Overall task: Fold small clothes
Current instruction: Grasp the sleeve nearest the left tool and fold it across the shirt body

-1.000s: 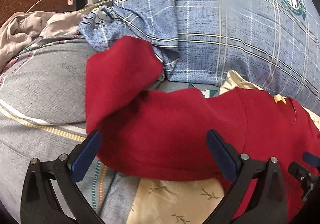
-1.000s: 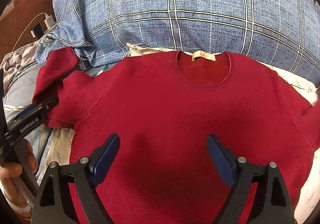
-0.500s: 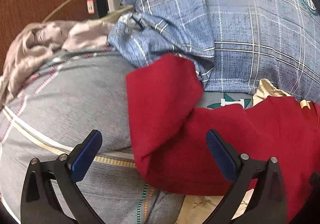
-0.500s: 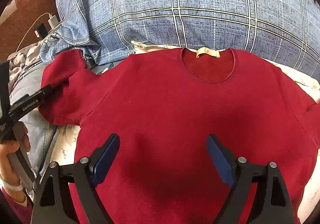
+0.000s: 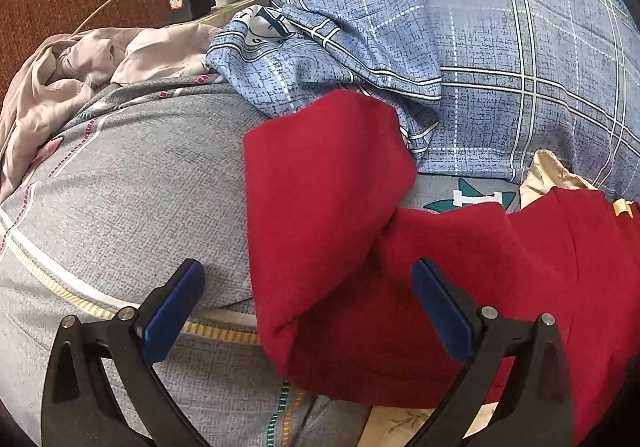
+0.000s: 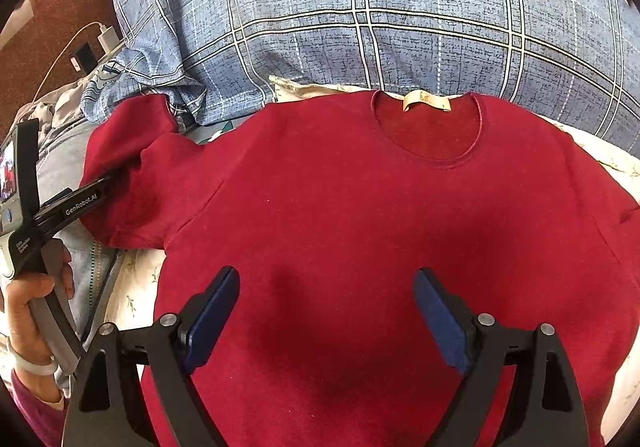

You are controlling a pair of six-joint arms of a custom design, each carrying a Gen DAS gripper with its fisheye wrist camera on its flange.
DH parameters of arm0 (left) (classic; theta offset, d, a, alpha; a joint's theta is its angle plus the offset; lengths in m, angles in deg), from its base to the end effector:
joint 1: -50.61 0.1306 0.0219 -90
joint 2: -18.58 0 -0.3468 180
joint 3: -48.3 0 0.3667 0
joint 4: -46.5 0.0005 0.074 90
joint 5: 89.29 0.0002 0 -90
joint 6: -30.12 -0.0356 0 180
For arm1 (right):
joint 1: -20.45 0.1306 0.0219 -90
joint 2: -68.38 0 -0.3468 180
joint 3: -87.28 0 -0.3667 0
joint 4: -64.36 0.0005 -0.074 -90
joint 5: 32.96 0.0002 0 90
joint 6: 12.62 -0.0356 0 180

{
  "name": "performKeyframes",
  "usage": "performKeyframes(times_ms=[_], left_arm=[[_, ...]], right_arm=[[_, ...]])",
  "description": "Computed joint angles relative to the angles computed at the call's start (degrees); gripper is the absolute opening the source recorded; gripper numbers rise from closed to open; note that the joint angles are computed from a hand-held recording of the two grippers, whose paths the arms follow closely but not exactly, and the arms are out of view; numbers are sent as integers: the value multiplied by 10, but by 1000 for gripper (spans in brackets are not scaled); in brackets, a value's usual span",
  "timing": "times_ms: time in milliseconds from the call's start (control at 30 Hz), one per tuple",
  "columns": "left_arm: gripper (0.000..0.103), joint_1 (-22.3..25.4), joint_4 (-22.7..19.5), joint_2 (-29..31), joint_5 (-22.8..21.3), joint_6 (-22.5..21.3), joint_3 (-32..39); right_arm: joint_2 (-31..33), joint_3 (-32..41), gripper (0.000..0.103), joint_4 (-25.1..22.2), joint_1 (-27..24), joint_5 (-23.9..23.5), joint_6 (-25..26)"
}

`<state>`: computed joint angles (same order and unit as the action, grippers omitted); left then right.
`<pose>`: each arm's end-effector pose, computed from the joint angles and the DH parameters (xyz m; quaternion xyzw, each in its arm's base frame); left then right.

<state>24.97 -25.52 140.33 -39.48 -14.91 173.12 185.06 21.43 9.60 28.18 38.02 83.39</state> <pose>0.5567 -0.2423 0.3506 -0.2169 0.8997 0.1765 0.3352 0.5950 0.0920 0.3336 -0.1594 0.9340 0.1627 0.2753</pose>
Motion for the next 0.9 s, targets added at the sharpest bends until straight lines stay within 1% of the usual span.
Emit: performKeyframes(times_ms=[200, 400, 533, 567, 600, 633, 667, 700, 767, 800, 867, 900], left_arm=[[103, -1, -2, 3, 0, -1, 3], [103, -3, -1, 5, -1, -2, 3], [103, -1, -5, 12, -11, -3, 10], [100, -1, -9, 17, -15, -9, 16], [97, -1, -11, 21, -17, -15, 22], [87, 0, -19, 28, -19, -20, 32], [73, 2, -24, 36, -22, -29, 43], [61, 4, -26, 42, -24, -40, 52], [23, 10, -38, 49, -28, -40, 68], [17, 14, -30, 44, -16, -39, 63], [11, 26, 28, 7, 43, -41, 17], [11, 31, 65, -18, 84, -39, -13]], right_arm=[[2, 2, 90, 3, -1, 0, -3], [0, -5, 90, 12, -6, 21, -10], [6, 2, 90, 3, -11, 21, -11], [6, 3, 90, 1, -11, 20, -9], [6, 3, 90, 1, -11, 19, -7], [4, 2, 90, 2, -12, 18, -6], [3, 0, 90, 3, -12, 16, -6], [1, -1, 90, 4, -13, 14, -8], [-2, -6, 90, 5, -16, 10, -10], [-4, -9, 90, 5, -18, 11, -10], [-9, -15, 90, 7, -20, 14, -11], [-11, -17, 90, 8, -22, 15, -11]])
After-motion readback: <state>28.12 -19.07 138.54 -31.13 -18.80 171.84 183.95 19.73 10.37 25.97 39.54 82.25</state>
